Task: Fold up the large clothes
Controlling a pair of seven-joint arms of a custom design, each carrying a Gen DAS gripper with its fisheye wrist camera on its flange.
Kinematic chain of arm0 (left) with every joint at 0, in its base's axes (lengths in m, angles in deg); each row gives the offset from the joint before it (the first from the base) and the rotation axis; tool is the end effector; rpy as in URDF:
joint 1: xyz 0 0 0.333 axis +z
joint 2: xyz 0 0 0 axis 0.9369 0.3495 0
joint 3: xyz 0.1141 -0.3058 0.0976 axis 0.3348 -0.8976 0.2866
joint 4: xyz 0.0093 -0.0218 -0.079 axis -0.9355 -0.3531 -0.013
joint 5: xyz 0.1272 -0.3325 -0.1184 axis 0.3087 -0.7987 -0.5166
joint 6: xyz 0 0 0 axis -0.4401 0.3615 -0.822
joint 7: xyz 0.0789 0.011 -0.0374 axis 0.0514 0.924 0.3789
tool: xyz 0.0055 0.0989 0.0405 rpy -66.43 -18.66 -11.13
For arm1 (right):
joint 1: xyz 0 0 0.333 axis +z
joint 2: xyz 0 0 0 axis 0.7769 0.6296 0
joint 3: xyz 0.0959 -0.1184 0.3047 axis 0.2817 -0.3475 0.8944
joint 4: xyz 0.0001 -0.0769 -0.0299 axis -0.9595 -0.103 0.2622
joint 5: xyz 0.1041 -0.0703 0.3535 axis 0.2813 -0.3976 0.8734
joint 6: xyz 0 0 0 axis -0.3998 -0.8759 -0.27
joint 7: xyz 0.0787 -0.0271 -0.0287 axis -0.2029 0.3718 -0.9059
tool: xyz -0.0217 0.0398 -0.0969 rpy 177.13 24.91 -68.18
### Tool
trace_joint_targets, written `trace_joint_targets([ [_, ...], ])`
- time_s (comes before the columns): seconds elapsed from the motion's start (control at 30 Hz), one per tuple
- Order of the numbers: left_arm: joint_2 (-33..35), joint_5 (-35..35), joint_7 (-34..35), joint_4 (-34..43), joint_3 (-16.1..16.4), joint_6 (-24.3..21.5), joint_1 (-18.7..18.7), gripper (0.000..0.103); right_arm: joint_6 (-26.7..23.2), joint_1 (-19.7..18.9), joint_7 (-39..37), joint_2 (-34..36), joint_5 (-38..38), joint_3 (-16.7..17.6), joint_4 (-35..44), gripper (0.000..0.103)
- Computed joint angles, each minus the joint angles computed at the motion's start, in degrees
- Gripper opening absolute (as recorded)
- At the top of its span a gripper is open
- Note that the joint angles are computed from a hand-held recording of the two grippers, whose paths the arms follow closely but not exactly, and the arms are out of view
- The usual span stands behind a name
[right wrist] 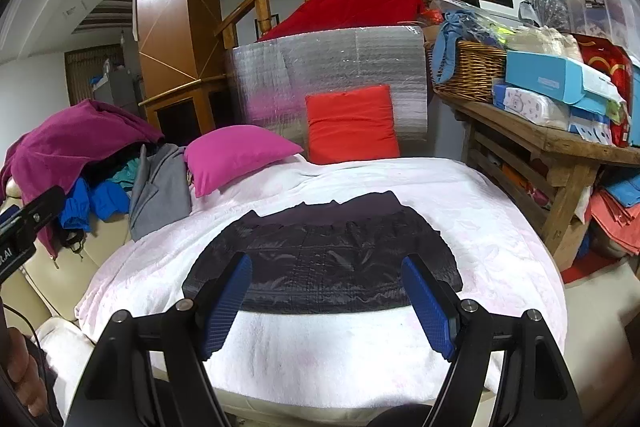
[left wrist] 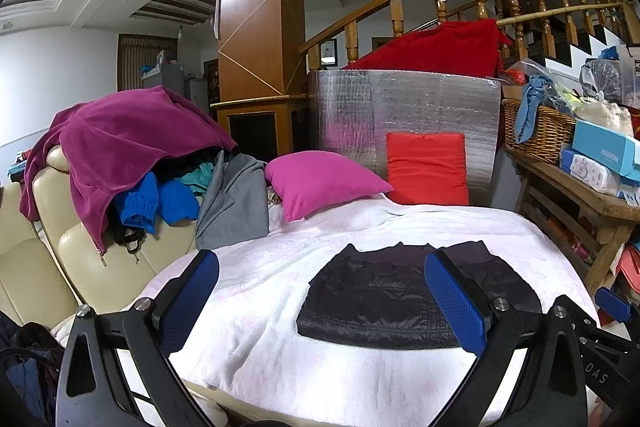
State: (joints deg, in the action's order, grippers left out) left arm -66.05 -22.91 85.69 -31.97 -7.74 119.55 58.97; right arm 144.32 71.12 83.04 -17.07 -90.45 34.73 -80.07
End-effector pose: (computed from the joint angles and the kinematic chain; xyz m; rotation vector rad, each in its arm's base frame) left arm 0.5959 -0.1850 0.7733 -1.5579 1.3105 -0.8723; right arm 0.6062 0.2195 0.7337 -1.4795 1.6246 -0.7675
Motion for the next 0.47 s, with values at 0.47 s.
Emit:
trace_joint_targets([
  [0.47, 12.17, -19.56, 13.74, 14.6, 0.57, -2.16, 3.45, 0.102, -3.89, -1.12, -6.09, 10.72, 5.33, -3.44, 14.36, 0.08],
])
